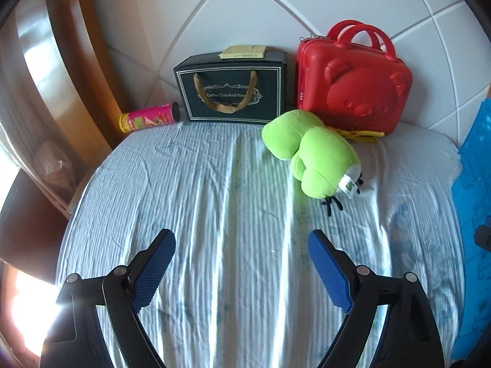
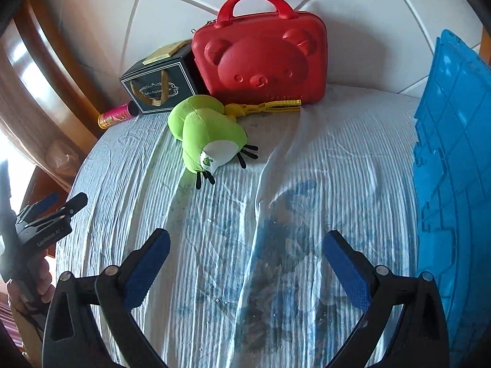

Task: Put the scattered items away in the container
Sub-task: 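Withdraw both tools from the crate toward the plush green frog, then grasp the plush green frog with both tools from either side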

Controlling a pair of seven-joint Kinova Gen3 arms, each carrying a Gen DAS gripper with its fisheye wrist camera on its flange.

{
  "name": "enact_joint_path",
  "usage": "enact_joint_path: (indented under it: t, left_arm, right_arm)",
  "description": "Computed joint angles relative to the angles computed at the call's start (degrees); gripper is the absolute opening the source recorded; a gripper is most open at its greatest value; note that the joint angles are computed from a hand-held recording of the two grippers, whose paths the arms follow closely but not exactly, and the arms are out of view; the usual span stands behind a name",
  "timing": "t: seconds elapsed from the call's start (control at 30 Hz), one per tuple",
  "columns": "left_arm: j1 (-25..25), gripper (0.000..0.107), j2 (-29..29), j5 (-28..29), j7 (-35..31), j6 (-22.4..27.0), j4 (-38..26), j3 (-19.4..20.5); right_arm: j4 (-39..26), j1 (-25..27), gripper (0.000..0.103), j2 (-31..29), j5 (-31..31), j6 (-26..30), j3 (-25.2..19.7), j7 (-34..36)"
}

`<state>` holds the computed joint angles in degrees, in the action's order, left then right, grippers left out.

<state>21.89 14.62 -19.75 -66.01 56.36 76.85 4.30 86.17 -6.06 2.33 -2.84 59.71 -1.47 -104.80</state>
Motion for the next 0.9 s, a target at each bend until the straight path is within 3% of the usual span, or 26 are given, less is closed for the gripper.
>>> enact_joint_path:
  t: [0.1, 0.2, 0.27, 0.37, 0.5, 0.6, 0.7, 0.8, 0.9]
  left_arm:
    - [-1.61, 0.089, 5.47, 0.81, -2.48, 0.14, -4.77, -0.55]
    - [-2.30, 0.089, 12.52, 1.31, -5.68, 1.76, -12.19, -1.75]
    - [-2.99, 0.089, 17.18, 2.20, -7.16, 2.26, -17.50, -2.65]
    - [-3.96, 0.089, 23.41, 3.49, -8.63, 2.29, -25.46, -3.89]
    - [-4.83, 0.089, 29.00, 6.04, -10.61, 5.84, -34.80, -5.19]
    - [-5.69, 0.089, 29.12, 7.85, -11.16, 5.00, -33.93, -5.28]
    - [-6.71, 0.089, 27.78, 9.83, -11.73, 3.88, -30.44, -4.76]
    - [-6.43, 0.089, 23.81, 9.87, -10.76, 0.02, -23.30, -5.41]
    - [-5.88, 0.089, 18.71, 8.53, -9.12, -3.02, -16.05, -6.34]
  right_arm:
    - [-5.25, 2.78, 0.102, 6.29, -0.49, -0.77, -3.63, 0.73]
    - [-11.44, 6.50, 0.102, 13.51, 4.26, -0.99, -11.26, -3.38]
    - [-16.45, 6.47, 0.102, 18.52, 7.72, -0.56, -13.62, -6.75]
    - [-24.20, 3.26, 0.102, 25.28, 10.94, -0.66, -11.23, -9.88]
    - [-34.82, -2.47, 0.102, 34.22, 7.69, 0.25, -0.65, -9.37]
    - [-42.78, -3.09, 0.100, 41.30, 0.70, 3.93, 3.00, -3.82]
    - [-46.91, -1.02, 0.100, 44.57, -4.52, 8.55, -1.25, 2.62]
    - [-41.70, 0.45, 0.100, 41.61, -4.10, 6.56, -7.99, 7.35]
    - [-33.89, -0.64, 0.101, 36.55, 1.49, 4.29, -12.52, 8.53]
